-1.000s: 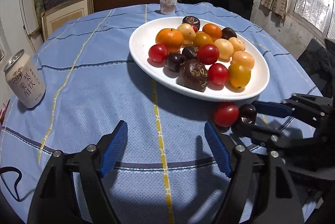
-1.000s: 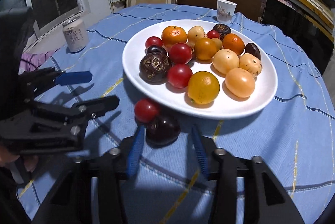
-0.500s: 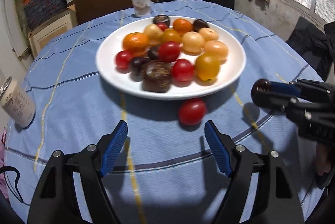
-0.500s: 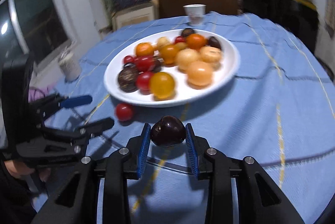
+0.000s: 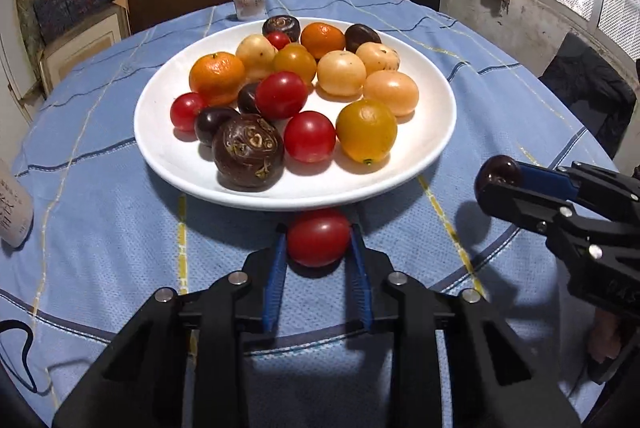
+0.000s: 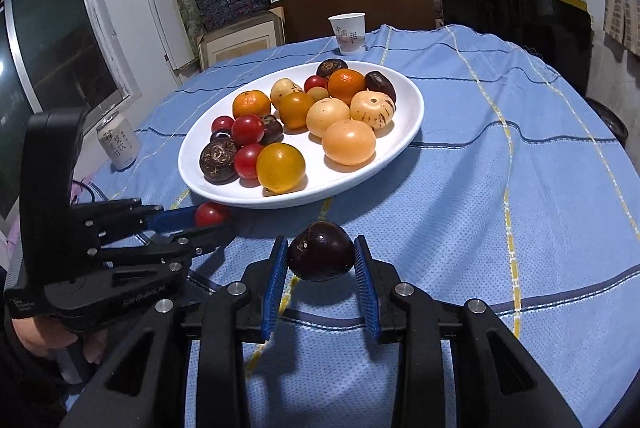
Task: Organize fruits
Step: 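Grasp a red tomato with the left tool while the right tool grasps a dark purple fruit, then carry the tomato and dark purple fruit onto the white plate and open both tools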
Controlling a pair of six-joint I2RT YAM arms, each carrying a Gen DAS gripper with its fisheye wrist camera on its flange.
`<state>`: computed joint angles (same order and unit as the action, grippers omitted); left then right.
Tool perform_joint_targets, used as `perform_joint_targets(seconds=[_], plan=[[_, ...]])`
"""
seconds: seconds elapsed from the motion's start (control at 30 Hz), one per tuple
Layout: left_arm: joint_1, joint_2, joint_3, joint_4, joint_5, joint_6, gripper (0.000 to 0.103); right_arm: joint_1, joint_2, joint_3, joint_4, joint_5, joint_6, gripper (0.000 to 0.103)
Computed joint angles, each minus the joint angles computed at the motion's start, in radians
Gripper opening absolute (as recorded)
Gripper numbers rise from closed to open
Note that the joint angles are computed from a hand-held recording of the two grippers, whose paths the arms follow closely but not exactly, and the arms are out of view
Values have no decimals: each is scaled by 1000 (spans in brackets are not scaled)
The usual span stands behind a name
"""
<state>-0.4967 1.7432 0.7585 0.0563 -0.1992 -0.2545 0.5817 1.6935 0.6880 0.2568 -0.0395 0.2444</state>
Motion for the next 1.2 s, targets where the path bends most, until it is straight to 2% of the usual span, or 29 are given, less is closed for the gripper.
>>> perform_joint_targets(seconds=[0.6,1.2], plan=[[-41,-112,-85,-10,-57,-44,29,17,-45,-31,11,35,-8,34],[-43,-197,-133,-23,-58,-57,29,46,-114,-71,-2,40,-2,34]])
